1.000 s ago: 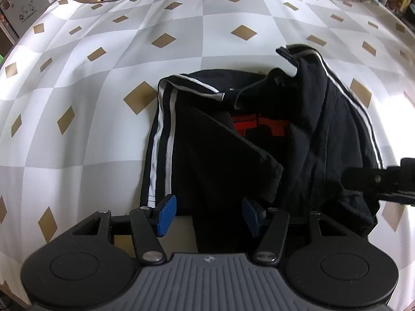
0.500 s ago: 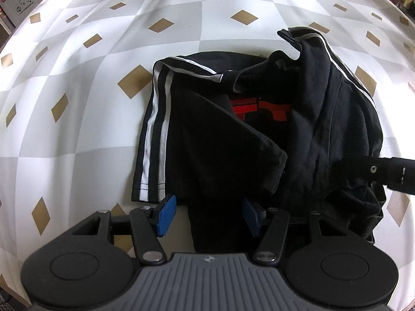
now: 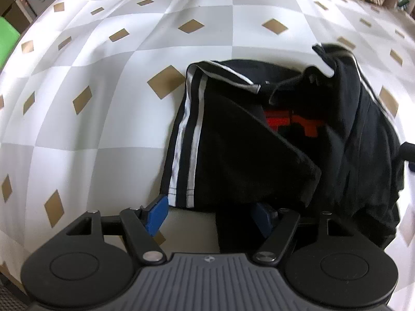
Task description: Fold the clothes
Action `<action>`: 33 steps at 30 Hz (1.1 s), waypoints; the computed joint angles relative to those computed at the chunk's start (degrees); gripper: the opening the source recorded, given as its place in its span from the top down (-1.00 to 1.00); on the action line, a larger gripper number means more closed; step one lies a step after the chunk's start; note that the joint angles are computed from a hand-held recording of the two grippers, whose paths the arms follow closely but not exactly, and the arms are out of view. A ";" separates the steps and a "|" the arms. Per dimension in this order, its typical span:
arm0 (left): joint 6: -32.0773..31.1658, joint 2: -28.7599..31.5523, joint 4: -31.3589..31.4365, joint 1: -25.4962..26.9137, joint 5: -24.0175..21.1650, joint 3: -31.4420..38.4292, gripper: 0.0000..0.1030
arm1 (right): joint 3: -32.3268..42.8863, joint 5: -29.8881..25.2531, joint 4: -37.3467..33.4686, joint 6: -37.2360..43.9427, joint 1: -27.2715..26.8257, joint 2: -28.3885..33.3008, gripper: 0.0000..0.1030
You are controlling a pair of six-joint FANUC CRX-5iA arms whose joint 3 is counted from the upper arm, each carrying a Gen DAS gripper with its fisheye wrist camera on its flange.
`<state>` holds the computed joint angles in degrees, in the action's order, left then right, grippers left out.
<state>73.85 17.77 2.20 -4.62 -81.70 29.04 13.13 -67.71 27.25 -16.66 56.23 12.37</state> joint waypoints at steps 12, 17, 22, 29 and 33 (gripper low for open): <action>6.57 3.32 5.48 1.01 -2.15 3.66 -0.46 | 3.14 0.22 -2.73 -0.44 -0.53 2.19 -0.35; 11.00 4.57 4.89 0.33 -3.36 5.27 -0.51 | 4.57 -1.51 -3.19 -0.69 -0.39 3.44 -0.39; 13.65 4.91 3.64 -0.40 -3.26 5.51 -0.55 | 5.83 -1.96 -3.83 0.37 -0.40 4.56 -0.44; 16.25 1.78 6.48 0.90 3.31 0.94 -0.59 | 5.71 1.00 -5.08 0.95 -0.67 4.69 -0.48; 15.92 2.57 6.18 0.32 1.96 1.50 -0.59 | 5.68 2.61 -5.43 2.65 -0.79 4.59 -0.54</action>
<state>89.78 20.33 8.38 -4.30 -79.75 30.55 18.81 -65.10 21.82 -14.01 55.44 16.97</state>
